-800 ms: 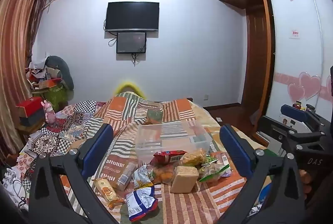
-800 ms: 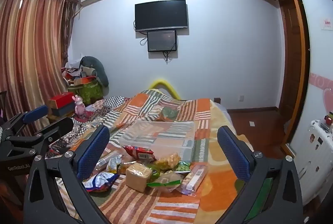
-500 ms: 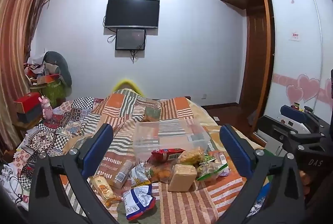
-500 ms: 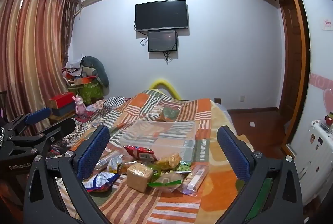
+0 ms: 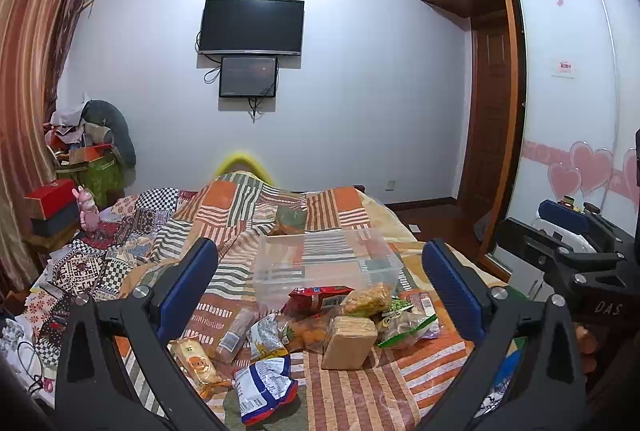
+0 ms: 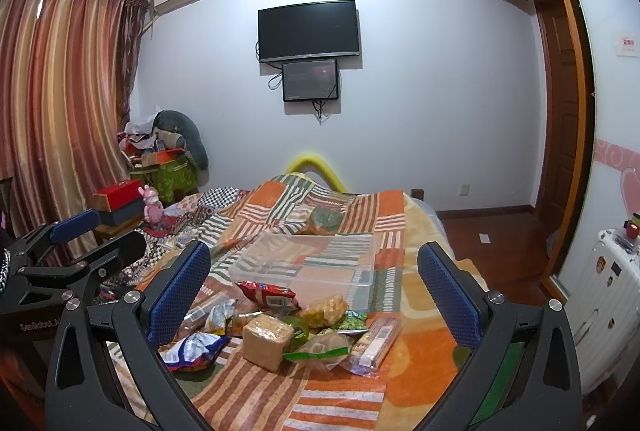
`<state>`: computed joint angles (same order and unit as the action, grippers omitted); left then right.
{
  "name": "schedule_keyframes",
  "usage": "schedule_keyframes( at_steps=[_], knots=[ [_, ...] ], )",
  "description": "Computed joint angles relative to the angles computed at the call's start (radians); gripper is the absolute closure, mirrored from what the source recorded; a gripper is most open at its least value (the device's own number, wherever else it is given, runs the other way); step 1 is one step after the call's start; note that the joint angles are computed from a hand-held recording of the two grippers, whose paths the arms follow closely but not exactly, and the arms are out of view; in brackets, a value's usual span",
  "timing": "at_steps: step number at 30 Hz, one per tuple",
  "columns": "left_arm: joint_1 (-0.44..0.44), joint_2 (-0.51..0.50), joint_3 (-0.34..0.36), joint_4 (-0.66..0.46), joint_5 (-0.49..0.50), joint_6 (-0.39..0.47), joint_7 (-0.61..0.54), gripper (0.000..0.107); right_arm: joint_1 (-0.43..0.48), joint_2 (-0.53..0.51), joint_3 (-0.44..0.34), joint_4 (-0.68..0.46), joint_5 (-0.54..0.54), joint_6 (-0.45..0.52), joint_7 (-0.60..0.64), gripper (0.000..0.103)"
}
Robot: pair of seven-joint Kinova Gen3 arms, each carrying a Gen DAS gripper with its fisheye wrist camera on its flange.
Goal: Organize snacks
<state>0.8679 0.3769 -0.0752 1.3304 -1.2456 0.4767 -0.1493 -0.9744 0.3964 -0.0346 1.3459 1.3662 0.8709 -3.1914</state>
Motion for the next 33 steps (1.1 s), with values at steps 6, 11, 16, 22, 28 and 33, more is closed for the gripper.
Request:
schedule_keyframes(
  at_steps=[6,11,16,22,28,33],
  knots=[
    [0.003,-0.001,0.002,0.0,-0.009,0.001,0.005,0.004,0.0,-0.003,-0.002,0.006,0.008,0.002,-0.011,0.0],
    [0.004,-0.001,0.002,0.001,-0.015,0.001,0.01,0.004,-0.001,-0.005,-0.003,0.01,0.014,0.004,-0.02,0.0],
    [0.003,-0.001,0.007,-0.001,-0.014,0.006,0.005,0.004,0.001,-0.004,-0.006,0.009,0.014,0.006,-0.02,0.0],
    [0.003,-0.001,0.007,-0.002,-0.017,0.006,0.007,0.004,0.002,-0.005,-0.007,0.009,0.013,0.004,-0.022,0.0],
    [0.003,0.0,0.008,-0.004,-0.016,0.007,0.006,0.004,0.003,-0.005,-0.007,0.01,0.016,0.005,-0.03,0.0],
    [0.001,0.003,0.009,-0.013,-0.006,0.009,-0.004,0.004,0.002,-0.004,-0.007,0.01,0.018,0.005,-0.031,0.0]
  ],
)
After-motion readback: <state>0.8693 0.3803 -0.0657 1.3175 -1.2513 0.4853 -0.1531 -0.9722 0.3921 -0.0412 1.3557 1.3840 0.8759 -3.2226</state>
